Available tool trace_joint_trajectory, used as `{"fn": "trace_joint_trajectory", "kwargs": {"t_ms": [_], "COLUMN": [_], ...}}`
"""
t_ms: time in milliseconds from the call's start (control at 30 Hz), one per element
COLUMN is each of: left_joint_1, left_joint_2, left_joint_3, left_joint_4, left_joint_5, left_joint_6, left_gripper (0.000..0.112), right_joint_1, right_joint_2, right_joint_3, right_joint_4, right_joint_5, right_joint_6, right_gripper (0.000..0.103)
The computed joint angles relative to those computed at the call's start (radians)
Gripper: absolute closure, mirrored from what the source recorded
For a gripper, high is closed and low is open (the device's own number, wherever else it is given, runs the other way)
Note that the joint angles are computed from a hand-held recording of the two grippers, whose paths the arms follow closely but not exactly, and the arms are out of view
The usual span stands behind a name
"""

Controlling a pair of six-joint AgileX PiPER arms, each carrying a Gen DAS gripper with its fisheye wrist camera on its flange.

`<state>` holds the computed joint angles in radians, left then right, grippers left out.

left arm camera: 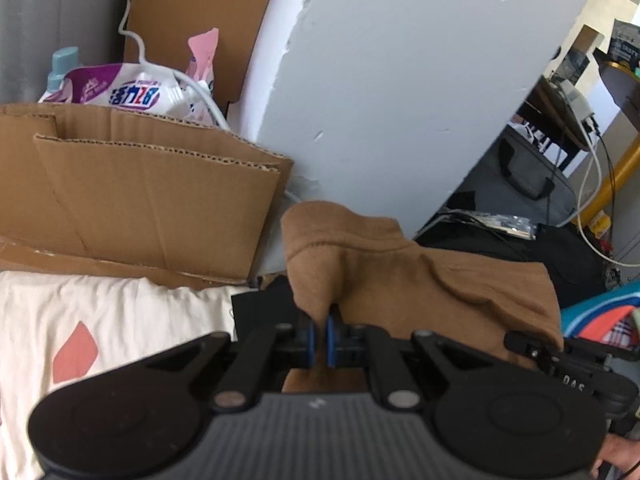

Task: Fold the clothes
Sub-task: 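Carry the held shirt with both grippers toward the black clothes pile, then lower the brown shirt onto the black clothes and open the right gripper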

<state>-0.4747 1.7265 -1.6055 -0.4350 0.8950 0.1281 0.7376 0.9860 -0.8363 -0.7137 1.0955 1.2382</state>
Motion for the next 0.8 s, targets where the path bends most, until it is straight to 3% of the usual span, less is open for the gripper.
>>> {"fn": "trace_joint_trajectory", "kwargs": {"t_ms": [167,333,533,633,700,800], "left_joint_1": [-0.008,0.002,-0.033,-0.033,-0.033,-0.028], "left_joint_2": [0.074,0.149,0.201,0.233,0.267,0.276], "left_joint_3": [-0.012,-0.039,-0.07,-0.12,-0.179,-0.199], "left_joint_4": [0.014,-0.008,0.074,0.117,0.137,0.132], "left_joint_5": [-0.049,-0.062,-0.096,-0.077,-0.034,-0.018], "left_joint_6": [0.013,0.061,0.026,-0.039,-0.05,-0.028], "left_gripper": [0.106,0.106,0.106,0.106,0.104,0.102], "right_joint_1": [-0.188,-0.298,-0.385,-0.426,-0.45,-0.489], "right_joint_2": [0.049,0.117,0.203,0.228,0.23,0.227], "right_joint_3": [0.045,0.061,0.069,0.064,0.064,0.06], "right_joint_4": [0.079,0.119,0.112,0.115,0.108,0.091], "right_joint_5": [-0.174,-0.274,-0.341,-0.365,-0.374,-0.381], "right_joint_6": [-0.135,-0.221,-0.238,-0.259,-0.254,-0.248], "right_gripper": [0.089,0.088,0.084,0.08,0.068,0.062]}}
